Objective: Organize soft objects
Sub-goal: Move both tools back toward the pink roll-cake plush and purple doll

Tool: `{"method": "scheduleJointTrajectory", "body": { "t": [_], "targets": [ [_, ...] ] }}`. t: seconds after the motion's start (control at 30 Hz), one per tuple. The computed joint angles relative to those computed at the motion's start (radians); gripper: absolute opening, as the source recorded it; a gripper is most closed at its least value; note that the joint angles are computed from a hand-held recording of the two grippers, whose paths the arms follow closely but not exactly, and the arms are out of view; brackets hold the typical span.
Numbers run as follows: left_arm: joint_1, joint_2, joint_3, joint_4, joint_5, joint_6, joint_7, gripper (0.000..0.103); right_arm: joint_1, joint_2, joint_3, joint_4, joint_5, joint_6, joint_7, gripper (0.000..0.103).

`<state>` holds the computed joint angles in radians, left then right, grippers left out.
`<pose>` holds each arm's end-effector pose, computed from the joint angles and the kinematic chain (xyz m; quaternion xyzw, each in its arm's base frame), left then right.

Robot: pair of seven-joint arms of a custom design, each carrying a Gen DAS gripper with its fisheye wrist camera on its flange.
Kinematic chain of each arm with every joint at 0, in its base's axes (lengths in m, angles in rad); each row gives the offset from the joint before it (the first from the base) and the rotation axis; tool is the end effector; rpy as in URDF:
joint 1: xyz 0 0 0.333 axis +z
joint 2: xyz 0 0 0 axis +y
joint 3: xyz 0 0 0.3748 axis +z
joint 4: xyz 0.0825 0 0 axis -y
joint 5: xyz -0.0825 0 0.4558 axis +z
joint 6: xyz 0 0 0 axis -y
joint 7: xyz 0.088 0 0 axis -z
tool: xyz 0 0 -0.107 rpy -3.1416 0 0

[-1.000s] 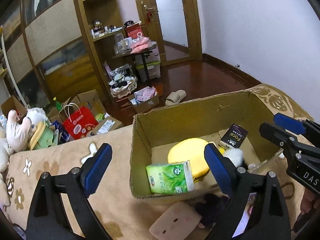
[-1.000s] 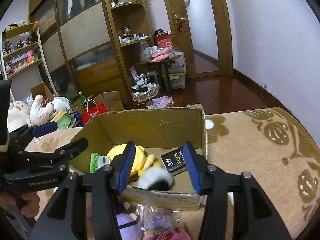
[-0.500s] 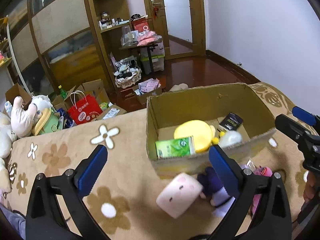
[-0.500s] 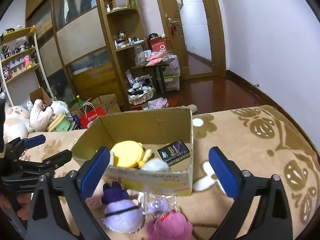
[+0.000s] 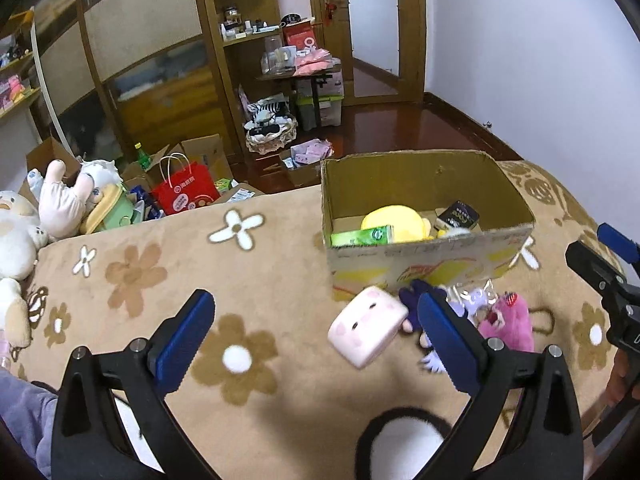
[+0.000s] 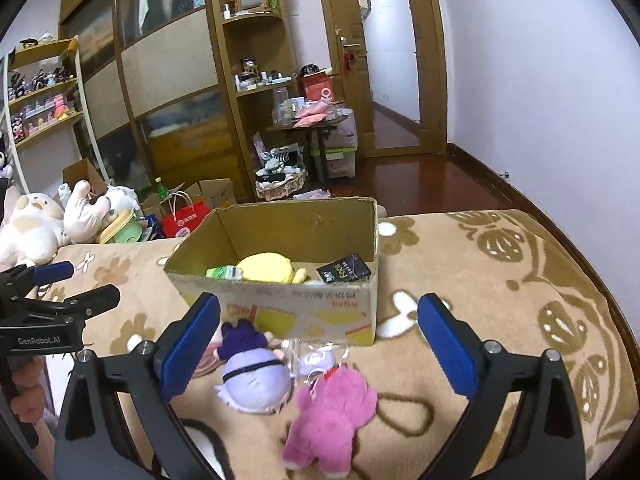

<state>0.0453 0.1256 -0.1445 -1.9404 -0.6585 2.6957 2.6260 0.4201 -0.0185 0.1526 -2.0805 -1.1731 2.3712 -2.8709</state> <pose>0.6986 -0.0451 0.5102 -0.4176 0.8290 -0.3084 0.2081 0.5400 0.3363 0.4979 -0.4532 0.7628 -0.3521 0.2979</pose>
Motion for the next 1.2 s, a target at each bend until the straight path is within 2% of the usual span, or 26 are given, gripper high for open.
{"method": "scheduleJointTrajectory", "body": {
  "t": [0.5, 0.7, 0.83, 1.2],
  "targets": [
    [0.008, -0.047, 0.030, -0.042, 0.032, -0.013, -0.031, 0.101, 0.023, -0.026, 0.027, -0.023, 0.051, -0.051, 0.013, 0.103],
    [0.000, -0.033, 0.025, -0.044, 0.072, 0.003, -0.031, 0.101, 0.016, -0.022, 0.018, -0.032, 0.077, -0.033, 0.015, 0.101],
    [-0.005, -0.012, 0.021, -0.031, 0.111, -0.001, -0.045, 0.101, 0.008, -0.009, 0.008, -0.035, 0.109, -0.003, 0.009, 0.095],
    [-0.045, 0.069, 0.019, 0.016, 0.327, 0.021, -0.183, 0.101, -0.008, 0.037, -0.019, -0.029, 0.233, 0.057, -0.069, 0.095]
  ]
}}
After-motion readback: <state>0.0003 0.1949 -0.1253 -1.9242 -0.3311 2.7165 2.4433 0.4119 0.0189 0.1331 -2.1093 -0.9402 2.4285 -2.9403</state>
